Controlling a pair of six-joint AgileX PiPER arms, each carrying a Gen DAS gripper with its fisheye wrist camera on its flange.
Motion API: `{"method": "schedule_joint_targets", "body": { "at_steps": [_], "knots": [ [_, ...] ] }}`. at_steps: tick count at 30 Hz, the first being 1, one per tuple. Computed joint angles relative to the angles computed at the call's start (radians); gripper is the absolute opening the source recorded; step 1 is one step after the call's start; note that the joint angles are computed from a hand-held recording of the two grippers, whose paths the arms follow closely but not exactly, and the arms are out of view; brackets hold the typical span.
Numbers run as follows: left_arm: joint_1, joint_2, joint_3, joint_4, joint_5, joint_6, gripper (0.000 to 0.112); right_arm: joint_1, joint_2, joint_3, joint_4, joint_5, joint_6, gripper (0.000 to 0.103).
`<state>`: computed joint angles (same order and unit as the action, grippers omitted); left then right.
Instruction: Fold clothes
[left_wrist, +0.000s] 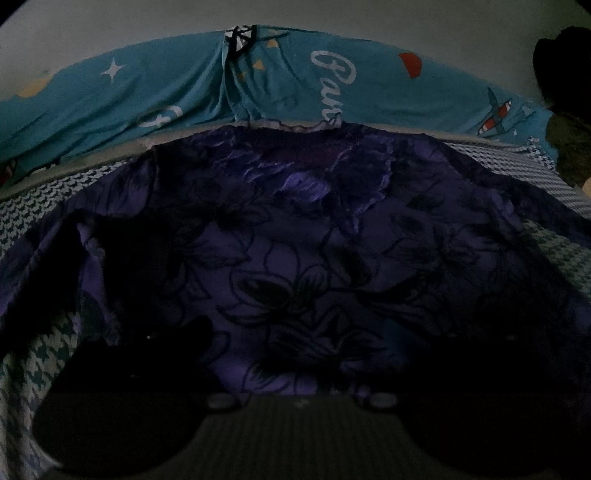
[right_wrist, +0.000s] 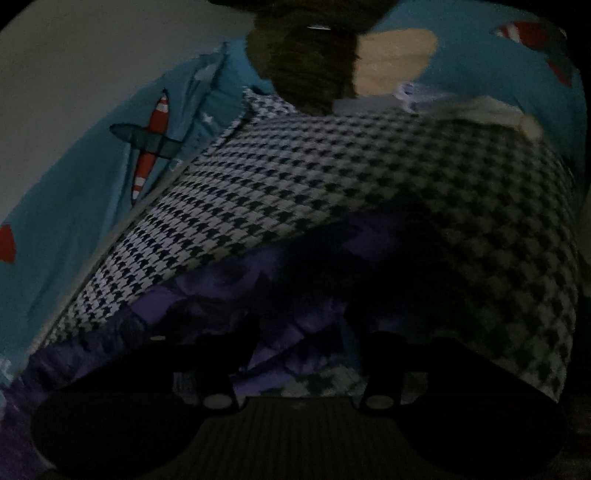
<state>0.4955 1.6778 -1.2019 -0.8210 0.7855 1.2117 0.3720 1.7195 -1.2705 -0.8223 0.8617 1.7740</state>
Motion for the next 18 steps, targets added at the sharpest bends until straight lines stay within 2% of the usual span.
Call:
{"method": "schedule_joint_targets", "body": {
  "at_steps": [3,5,6,8,10,18],
  "knots": [
    [-0.004,0.003,-0.003,0.015,-0.005,-0.020,0.103,0.027,0.068,-0.069,-0.034,0.072,-0.050,0.046],
    [-0.007,0.004,-0.007,0.032,-0.010,-0.040,0.103,0.043,0.103,-0.103,-0.060,0.109,-0.073,0.032],
    [-0.009,0.006,-0.009,0.042,-0.013,-0.053,0.103,0.050,0.116,-0.115,-0.074,0.119,-0.082,0.028],
    [-0.014,0.008,-0.015,0.062,-0.018,-0.078,0.103,0.050,0.115,-0.110,-0.092,0.107,-0.066,0.016],
    [-0.018,0.009,-0.017,0.080,-0.027,-0.098,0.103,0.047,0.108,-0.101,-0.103,0.086,-0.047,0.010],
    [-0.031,0.020,-0.027,0.129,-0.041,-0.160,0.103,0.072,0.091,-0.104,-0.161,0.005,-0.005,0.006]
  ]
}}
